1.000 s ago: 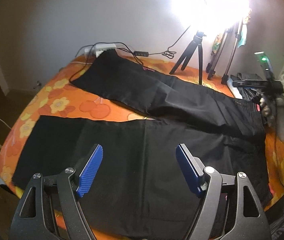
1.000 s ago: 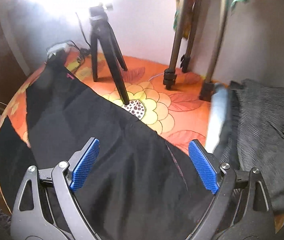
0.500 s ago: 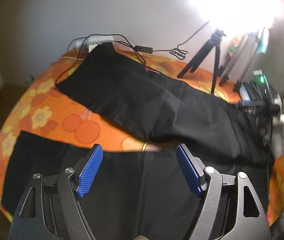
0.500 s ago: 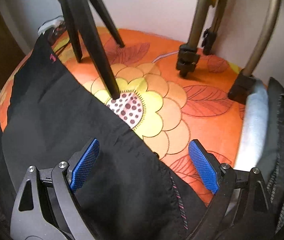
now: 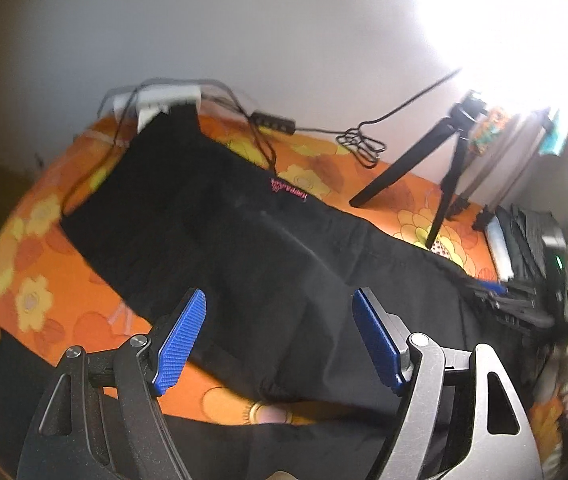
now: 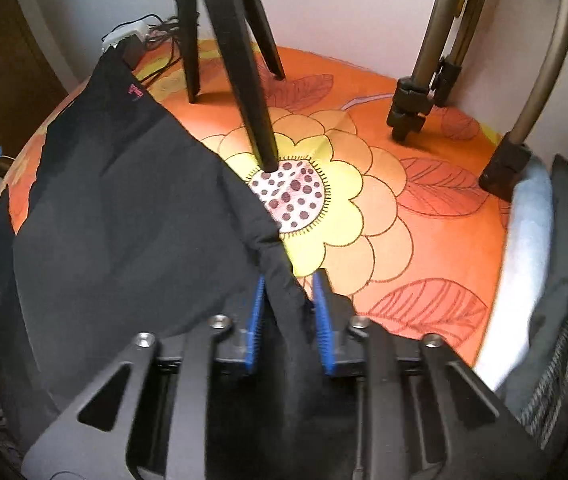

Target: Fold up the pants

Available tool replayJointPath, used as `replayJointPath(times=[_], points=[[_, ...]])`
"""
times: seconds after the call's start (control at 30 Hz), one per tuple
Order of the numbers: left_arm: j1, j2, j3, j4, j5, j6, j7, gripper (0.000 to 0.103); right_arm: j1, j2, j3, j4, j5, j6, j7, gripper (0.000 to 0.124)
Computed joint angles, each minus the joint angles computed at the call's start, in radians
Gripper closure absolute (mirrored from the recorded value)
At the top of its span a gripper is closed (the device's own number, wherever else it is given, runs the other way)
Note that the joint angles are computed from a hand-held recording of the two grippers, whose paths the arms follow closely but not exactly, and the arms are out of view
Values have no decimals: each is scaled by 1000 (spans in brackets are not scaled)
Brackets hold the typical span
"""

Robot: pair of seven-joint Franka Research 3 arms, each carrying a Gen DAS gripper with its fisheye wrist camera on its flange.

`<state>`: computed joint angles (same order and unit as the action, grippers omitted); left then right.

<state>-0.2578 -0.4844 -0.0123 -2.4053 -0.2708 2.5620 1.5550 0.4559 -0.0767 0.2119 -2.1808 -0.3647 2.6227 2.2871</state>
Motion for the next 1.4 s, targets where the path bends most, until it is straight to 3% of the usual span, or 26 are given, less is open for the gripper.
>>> replayJointPath(times=[0.13, 0.3, 0.43, 0.77, 0.9, 0.93, 1.0, 1.07, 1.13, 1.4], points=[[0, 55, 13, 40, -53, -35, -22, 27, 8, -55, 37, -32, -103, 47, 120, 112], [12, 100, 19, 87, -140, -25, -33, 27, 6, -129, 107, -69, -210, 60, 229, 113], [20, 139, 13, 132, -182, -21, -25, 27, 5, -140, 197, -53, -329, 14, 288, 113], [78, 242, -14, 206, -250, -85, -50, 26, 82, -174, 225, -88, -370, -6, 315, 113], [117, 248, -30, 183, -237, -57, -104, 28, 90, -193, 238, -96, -368, -36, 320, 113], [125, 238, -32, 169, -225, -46, -116, 30, 93, -199, 235, -103, -358, -33, 318, 113], [131, 228, -28, 155, -210, -31, -111, 51, 95, -208, 245, -104, -351, -47, 326, 113], [134, 217, -19, 145, -200, -32, -90, 83, 94, -210, 256, -98, -356, -70, 326, 113], [135, 197, -9, 125, -199, -11, -65, 92, 98, -210, 262, -92, -359, -86, 327, 113], [105, 105, 42, 41, -243, 49, 44, 97, 118, -216, 278, -67, -363, -134, 346, 113]])
